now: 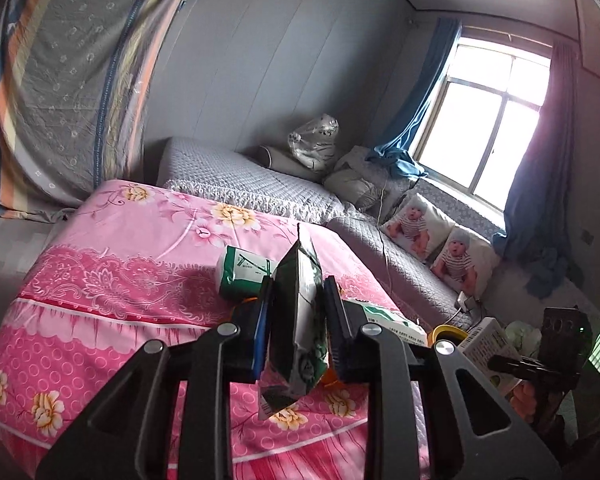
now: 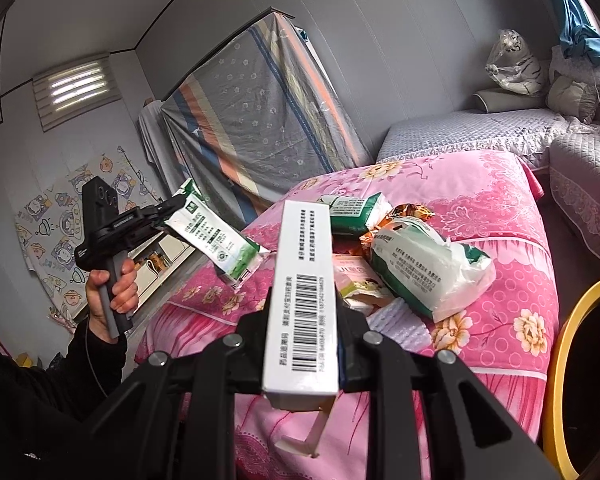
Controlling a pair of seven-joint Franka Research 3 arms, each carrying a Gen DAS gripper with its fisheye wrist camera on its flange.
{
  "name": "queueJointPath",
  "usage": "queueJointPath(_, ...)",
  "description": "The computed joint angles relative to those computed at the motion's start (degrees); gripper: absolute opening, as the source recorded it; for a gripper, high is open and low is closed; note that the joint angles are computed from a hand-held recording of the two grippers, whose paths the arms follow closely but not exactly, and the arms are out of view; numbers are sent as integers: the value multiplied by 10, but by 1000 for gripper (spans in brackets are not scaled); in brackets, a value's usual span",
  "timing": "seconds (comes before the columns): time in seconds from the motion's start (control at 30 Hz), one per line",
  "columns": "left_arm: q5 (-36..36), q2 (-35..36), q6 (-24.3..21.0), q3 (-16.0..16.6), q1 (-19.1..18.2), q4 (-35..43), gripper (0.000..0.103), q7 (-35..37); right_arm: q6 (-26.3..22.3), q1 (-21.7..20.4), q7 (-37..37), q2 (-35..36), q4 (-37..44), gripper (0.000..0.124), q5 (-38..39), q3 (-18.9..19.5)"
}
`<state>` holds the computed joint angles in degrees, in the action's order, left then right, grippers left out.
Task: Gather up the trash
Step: 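Grasp the green snack packet with the left tool, then drop the white box into the bin with the right tool while the left tool drops the packet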
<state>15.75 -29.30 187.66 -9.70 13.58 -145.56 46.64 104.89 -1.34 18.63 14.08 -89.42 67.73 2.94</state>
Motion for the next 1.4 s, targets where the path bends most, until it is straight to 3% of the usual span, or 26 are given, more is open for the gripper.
queueJointPath(0.23, -1, -21, -10, -8, -2, -1, 23, -6, -6, -1, 9, 15, 31, 21, 0, 5)
queueJointPath(0.43, 5, 9, -27, 6, -37, 38, 23, 2, 15, -14, 12, 32, 68, 21, 33, 12)
queueJointPath(0.57, 6, 48, -36, 25, -81, 82, 23, 20, 52, -26, 16, 44, 87, 21, 59, 14)
queueJointPath(0.77, -19, 129, -48, 88, -195, 170, 23, 85, 111, -48, 11, 48, 84, 21, 77, 12)
queueJointPath(0.87, -81, 181, -58, 151, -290, 226, 23, 163, 146, -57, 12, 52, 80, 21, 80, 8)
queueJointPath(0.97, -221, 235, -71, 230, -408, 290, 23, 308, 188, -65, 21, 58, 78, 21, 77, 4)
queueJointPath(1.03, -361, 277, -91, 255, -458, 347, 24, 442, 210, -71, 27, 64, 79, 21, 73, 2)
queueJointPath(1.1, -468, 322, -122, 234, -452, 411, 24, 539, 233, -79, 39, 72, 80, 21, 68, 0)
queueJointPath(1.2, -524, 385, -169, 193, -418, 497, 24, 588, 264, -86, 55, 83, 84, 22, 54, 0)
queueJointPath(1.4, -500, 502, -242, 137, -377, 652, 24, 572, 326, -93, 86, 105, 82, 22, 13, 3)
